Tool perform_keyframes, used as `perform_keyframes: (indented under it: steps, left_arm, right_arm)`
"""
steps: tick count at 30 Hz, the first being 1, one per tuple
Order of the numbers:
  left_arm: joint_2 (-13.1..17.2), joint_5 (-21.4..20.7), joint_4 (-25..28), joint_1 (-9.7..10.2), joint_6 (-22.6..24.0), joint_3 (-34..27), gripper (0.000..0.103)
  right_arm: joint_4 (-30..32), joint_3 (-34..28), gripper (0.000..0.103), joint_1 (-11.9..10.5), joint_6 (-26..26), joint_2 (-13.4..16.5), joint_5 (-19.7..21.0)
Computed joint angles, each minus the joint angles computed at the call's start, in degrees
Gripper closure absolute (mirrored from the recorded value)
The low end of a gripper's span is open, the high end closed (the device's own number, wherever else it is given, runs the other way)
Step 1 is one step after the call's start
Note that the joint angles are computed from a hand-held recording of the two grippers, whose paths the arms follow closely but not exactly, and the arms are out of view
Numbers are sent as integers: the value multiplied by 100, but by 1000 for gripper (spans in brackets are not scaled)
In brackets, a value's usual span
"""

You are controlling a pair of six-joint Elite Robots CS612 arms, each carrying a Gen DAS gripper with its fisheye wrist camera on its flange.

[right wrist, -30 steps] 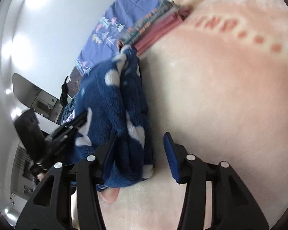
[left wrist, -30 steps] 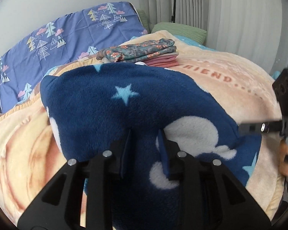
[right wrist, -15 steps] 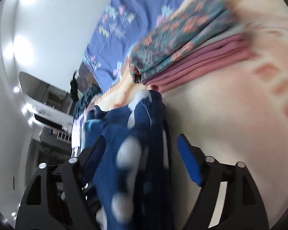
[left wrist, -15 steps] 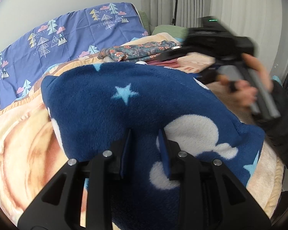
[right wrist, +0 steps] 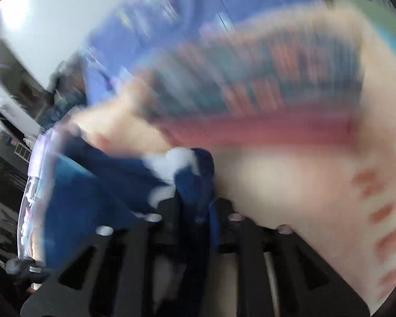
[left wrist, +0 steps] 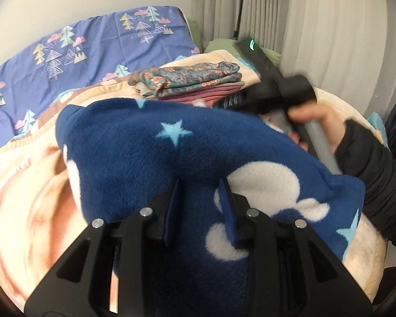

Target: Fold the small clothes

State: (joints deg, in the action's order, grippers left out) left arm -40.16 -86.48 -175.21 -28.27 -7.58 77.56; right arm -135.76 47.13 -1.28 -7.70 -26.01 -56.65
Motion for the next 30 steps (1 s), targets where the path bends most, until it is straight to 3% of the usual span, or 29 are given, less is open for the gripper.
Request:
perform_keyframes:
  steps: [2,4,6,8,9,13,17,21,22,23,25,27,30]
  left_arm:
    - [-17,80,-49,-22,52,49,71]
    - [-25,76,-110,-17,49,94,71]
    - [-26,28,-125,-8,-39,98,71]
    - [-20,70,-146,-21,-37,100,71]
    - [-17,79,-158,-20,-49,98,71]
    - [-13,50,-162,-3,-96,85,71]
    - [-15,62,-42,-2,-109,37,71]
    - [-30,178,92,-35,-138,11,71]
    - [-31,191,130,-37,-148,-1,71]
    - [-35,208,193,-41,-160,-18,71]
    - [-34,276,299,-57,-151,-59,71]
    - [-19,333,382,-76,-114,-116,71]
    - [5,444,435,-111,-17,-167,71]
  right_arm:
    - [-430,386,65,-152,412,-167,447]
    - [-1194,997,65,-294,666,-493,641]
    - [-1656,1616,65,-482,664,-837,1100]
    - [-1752,2165,65,-632,275,-1147,1523]
    - [-1743,2579,65,-706,-157,-1382,1635]
    - [-1735,3780,65,-883,-1420,-1995,1532]
    - [-1390,4210,65,-862,-1880,-2163,1363]
    - [-929,3987,58,-665,-1838,-2002,1436]
    - [-943,3936,66,-606,-1723,-1957,1306]
    - [-1032,3862,89,-524,-1501,-1908,1003]
    - [-939,3784,92,-520,-1118,-1864,998]
    - [-1334,3845,93,-564,-762,-1868,877]
    - [-1275,3923,92,-608,-925,-1895,883]
